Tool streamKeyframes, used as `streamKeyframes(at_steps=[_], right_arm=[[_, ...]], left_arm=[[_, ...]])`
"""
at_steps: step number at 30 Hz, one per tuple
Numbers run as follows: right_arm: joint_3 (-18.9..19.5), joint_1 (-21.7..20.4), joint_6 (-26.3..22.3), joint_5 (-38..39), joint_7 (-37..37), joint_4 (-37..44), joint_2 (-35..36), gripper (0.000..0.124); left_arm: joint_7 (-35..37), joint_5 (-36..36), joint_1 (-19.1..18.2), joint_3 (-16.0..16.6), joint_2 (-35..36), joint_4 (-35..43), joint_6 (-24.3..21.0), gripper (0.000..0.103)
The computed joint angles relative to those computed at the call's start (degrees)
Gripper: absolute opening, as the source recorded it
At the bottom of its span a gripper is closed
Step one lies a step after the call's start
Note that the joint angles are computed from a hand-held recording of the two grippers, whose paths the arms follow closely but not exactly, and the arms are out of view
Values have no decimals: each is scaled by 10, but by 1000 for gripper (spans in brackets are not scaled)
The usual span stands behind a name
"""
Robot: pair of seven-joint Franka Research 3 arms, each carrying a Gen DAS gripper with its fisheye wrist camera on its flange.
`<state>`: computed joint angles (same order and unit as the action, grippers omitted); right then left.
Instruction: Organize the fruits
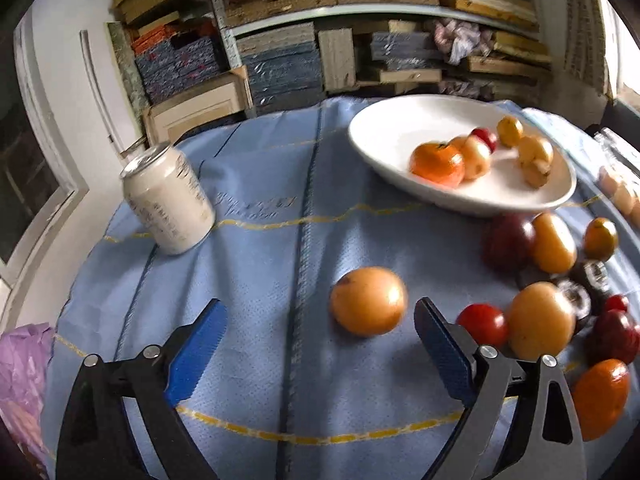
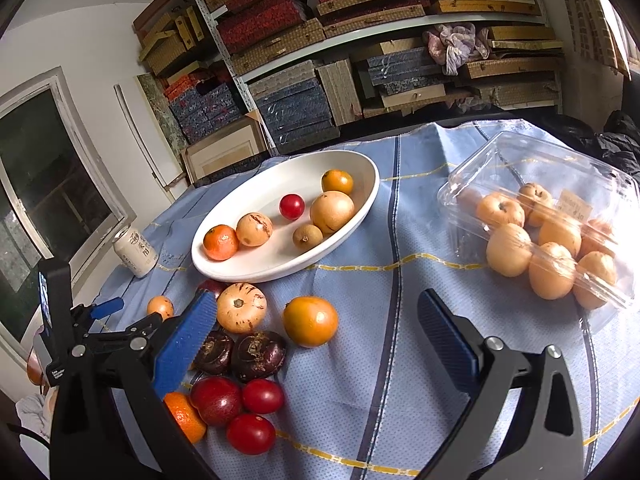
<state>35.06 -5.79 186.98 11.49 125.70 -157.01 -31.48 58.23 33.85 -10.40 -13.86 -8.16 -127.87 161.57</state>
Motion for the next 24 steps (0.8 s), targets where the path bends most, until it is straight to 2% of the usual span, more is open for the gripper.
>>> streamKeyframes(at_steps=[1,3,5,8,15,16,18,20,24], right_arm=[[0,0,-1,-1,0,1,2,98],[-1,0,-2,-2,-1,2,4,98],[1,0,0,-3,0,0,4,98],[-4,4,-3,-4,-2,2,7,98],[-3,3,-8,-11,1,6,10,98],[-2,2,-8,-12,1,6,10,98],[-3,3,-10,-13,2,5,9,98],[-4,4,-12,-16,1,7,9,98],[-2,1,-14,-21,2,7,8,98]], left_arm=[[13,-14,-4,4,3,0,8,87],[73,-76,-23,15,11,3,18,73],[124,-130,-35,22,17,7,20,64],[179,-189,-44,27,17,1,35,63],[238,-251,-50,26,24,6,31,61],[247,-266,-51,28,26,8,28,59],[253,-289,-49,30,31,16,10,41],[291,-346,-53,36,36,21,-1,41],[277,-329,-43,26,33,19,-1,41]])
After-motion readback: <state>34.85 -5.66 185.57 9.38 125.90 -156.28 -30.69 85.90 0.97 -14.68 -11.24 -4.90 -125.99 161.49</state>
